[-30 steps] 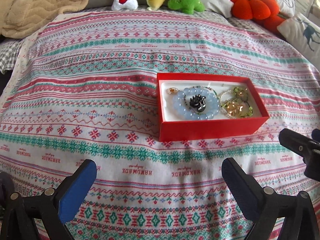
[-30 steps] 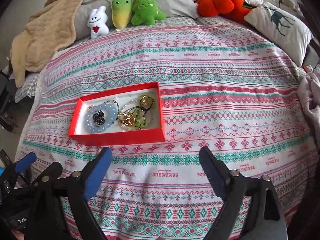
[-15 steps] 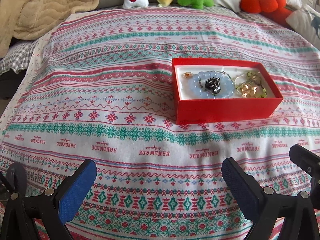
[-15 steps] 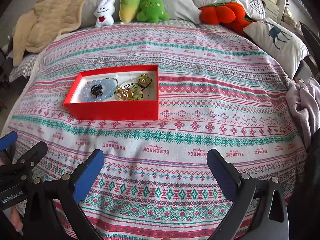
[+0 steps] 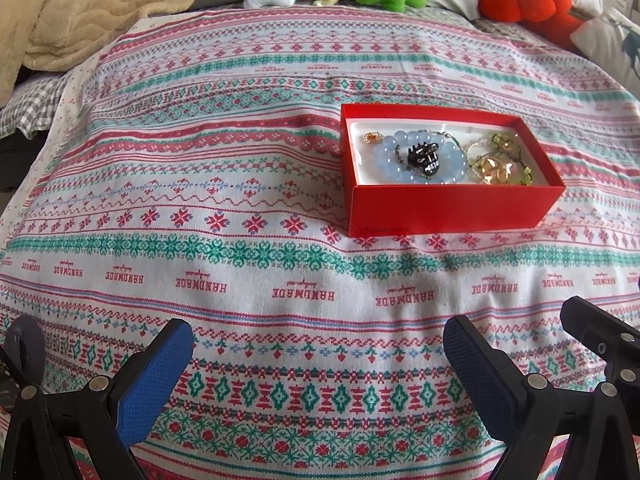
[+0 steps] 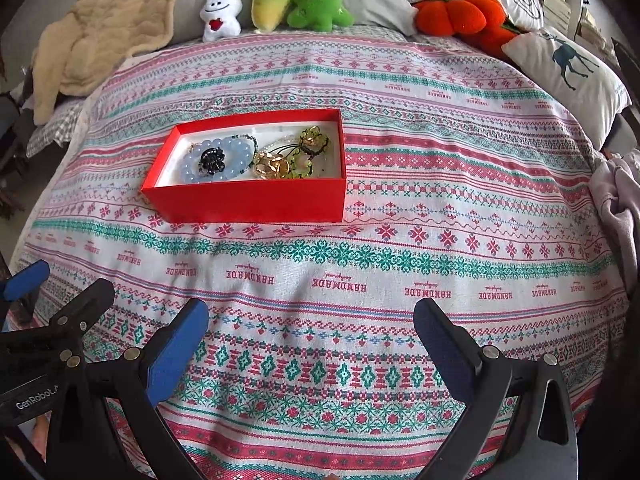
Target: Organize jewelry
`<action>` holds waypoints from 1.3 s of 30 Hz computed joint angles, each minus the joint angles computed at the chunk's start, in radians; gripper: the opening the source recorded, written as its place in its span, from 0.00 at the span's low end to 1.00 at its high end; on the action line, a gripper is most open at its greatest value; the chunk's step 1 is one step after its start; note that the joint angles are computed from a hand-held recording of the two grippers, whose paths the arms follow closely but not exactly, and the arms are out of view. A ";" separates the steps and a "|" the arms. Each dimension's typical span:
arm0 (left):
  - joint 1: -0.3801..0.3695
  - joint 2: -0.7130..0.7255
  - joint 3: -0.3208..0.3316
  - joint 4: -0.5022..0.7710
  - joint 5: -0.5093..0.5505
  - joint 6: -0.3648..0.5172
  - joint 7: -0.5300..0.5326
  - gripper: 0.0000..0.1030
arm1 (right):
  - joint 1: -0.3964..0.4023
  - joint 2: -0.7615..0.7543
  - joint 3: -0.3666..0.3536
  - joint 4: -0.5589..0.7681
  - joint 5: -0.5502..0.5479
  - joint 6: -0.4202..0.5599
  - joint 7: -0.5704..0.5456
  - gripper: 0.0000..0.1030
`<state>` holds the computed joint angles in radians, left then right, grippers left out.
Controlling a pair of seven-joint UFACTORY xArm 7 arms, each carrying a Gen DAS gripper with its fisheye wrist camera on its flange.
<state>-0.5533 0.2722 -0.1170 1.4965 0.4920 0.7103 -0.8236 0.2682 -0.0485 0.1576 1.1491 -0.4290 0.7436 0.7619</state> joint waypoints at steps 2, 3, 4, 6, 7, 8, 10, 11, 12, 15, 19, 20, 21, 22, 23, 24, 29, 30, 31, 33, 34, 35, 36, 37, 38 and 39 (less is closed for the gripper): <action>-0.001 0.000 0.000 0.000 0.001 0.001 -0.001 0.99 | 0.000 -0.002 0.000 -0.002 -0.002 -0.002 0.003 1.00; -0.001 0.000 0.000 0.000 0.001 0.001 -0.001 0.99 | 0.000 -0.003 0.000 -0.003 -0.004 -0.002 0.004 1.00; -0.001 0.000 0.000 -0.001 0.001 0.002 0.000 0.99 | 0.000 -0.005 0.001 -0.003 -0.006 -0.002 0.006 1.00; -0.001 0.000 0.000 -0.003 0.000 0.004 0.001 0.99 | -0.002 -0.007 0.001 -0.006 -0.007 -0.002 0.009 1.00; -0.001 -0.001 -0.001 -0.005 0.000 0.004 0.002 0.99 | -0.002 -0.008 0.001 -0.007 -0.006 -0.002 0.009 1.00; -0.001 -0.001 -0.001 -0.005 0.001 0.006 0.002 0.99 | -0.002 -0.009 0.001 -0.008 -0.006 -0.001 0.009 1.00; 0.000 -0.002 -0.002 -0.006 -0.001 0.006 0.006 0.99 | -0.002 -0.009 0.002 -0.008 -0.006 0.001 0.009 1.00; 0.001 -0.002 -0.002 -0.006 -0.002 0.006 0.008 0.99 | -0.002 -0.009 0.002 -0.009 -0.006 0.002 0.010 1.00; 0.002 -0.003 -0.002 -0.008 -0.003 0.005 0.010 0.99 | -0.002 -0.010 0.003 -0.010 -0.006 0.002 0.010 1.00; 0.002 -0.003 -0.002 -0.008 -0.003 0.005 0.009 0.99 | -0.002 -0.010 0.004 -0.009 -0.006 0.002 0.008 1.00; 0.003 -0.004 -0.001 -0.010 -0.003 0.004 0.008 0.99 | -0.002 -0.010 0.004 -0.009 -0.007 0.002 0.008 1.00; 0.004 -0.005 -0.002 -0.010 -0.004 0.003 0.010 0.99 | -0.001 -0.010 0.004 -0.009 -0.006 0.002 0.007 1.00; 0.004 -0.005 -0.002 -0.010 -0.004 0.003 0.010 0.99 | -0.001 -0.010 0.004 -0.009 -0.007 0.003 0.008 1.00; 0.003 -0.005 -0.001 -0.011 -0.002 0.003 0.008 0.99 | -0.001 -0.009 0.004 -0.008 -0.006 0.003 0.007 1.00; 0.004 -0.005 -0.002 -0.011 -0.004 0.003 0.010 0.99 | -0.001 -0.009 0.004 -0.008 -0.007 0.004 0.008 1.00; 0.004 -0.005 -0.002 -0.011 -0.004 0.003 0.010 0.99 | -0.001 -0.009 0.004 -0.008 -0.007 0.004 0.008 1.00; 0.005 -0.007 -0.002 -0.015 -0.004 0.002 0.012 0.99 | -0.001 -0.009 0.004 -0.008 -0.007 0.004 0.007 1.00; 0.004 -0.007 -0.002 -0.015 -0.003 0.002 0.010 0.99 | -0.001 -0.008 0.004 -0.008 -0.006 0.004 0.007 1.00; 0.004 -0.007 -0.002 -0.016 -0.002 0.002 0.009 0.99 | -0.001 -0.008 0.004 -0.008 -0.005 0.004 0.007 1.00; 0.004 -0.007 -0.002 -0.015 -0.002 0.002 0.009 0.99 | -0.001 -0.007 0.003 -0.009 -0.003 0.003 0.006 1.00; 0.004 -0.007 -0.002 -0.015 -0.002 0.002 0.009 0.99 | -0.001 -0.007 0.003 -0.009 -0.003 0.003 0.006 1.00; 0.004 -0.006 -0.002 -0.015 -0.001 0.003 0.009 0.99 | -0.001 -0.007 0.003 -0.009 -0.003 0.003 0.006 1.00; 0.003 -0.007 -0.002 -0.016 -0.001 0.002 0.008 0.99 | -0.001 -0.007 0.003 -0.009 -0.004 0.003 0.006 1.00; 0.003 -0.007 -0.002 -0.016 -0.001 0.002 0.007 0.99 | -0.001 -0.007 0.003 -0.009 -0.004 0.003 0.006 1.00; 0.003 -0.007 -0.002 -0.016 -0.001 0.002 0.007 0.99 | -0.001 -0.007 0.003 -0.009 -0.004 0.003 0.006 1.00; 0.004 -0.007 -0.003 -0.016 -0.001 0.003 0.009 0.99 | -0.001 -0.007 0.003 -0.009 -0.004 0.003 0.006 1.00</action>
<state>-0.5497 0.2655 -0.1197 1.4805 0.4910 0.7131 -0.8149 0.2671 -0.0557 0.1602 1.1400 -0.4327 0.7469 0.7677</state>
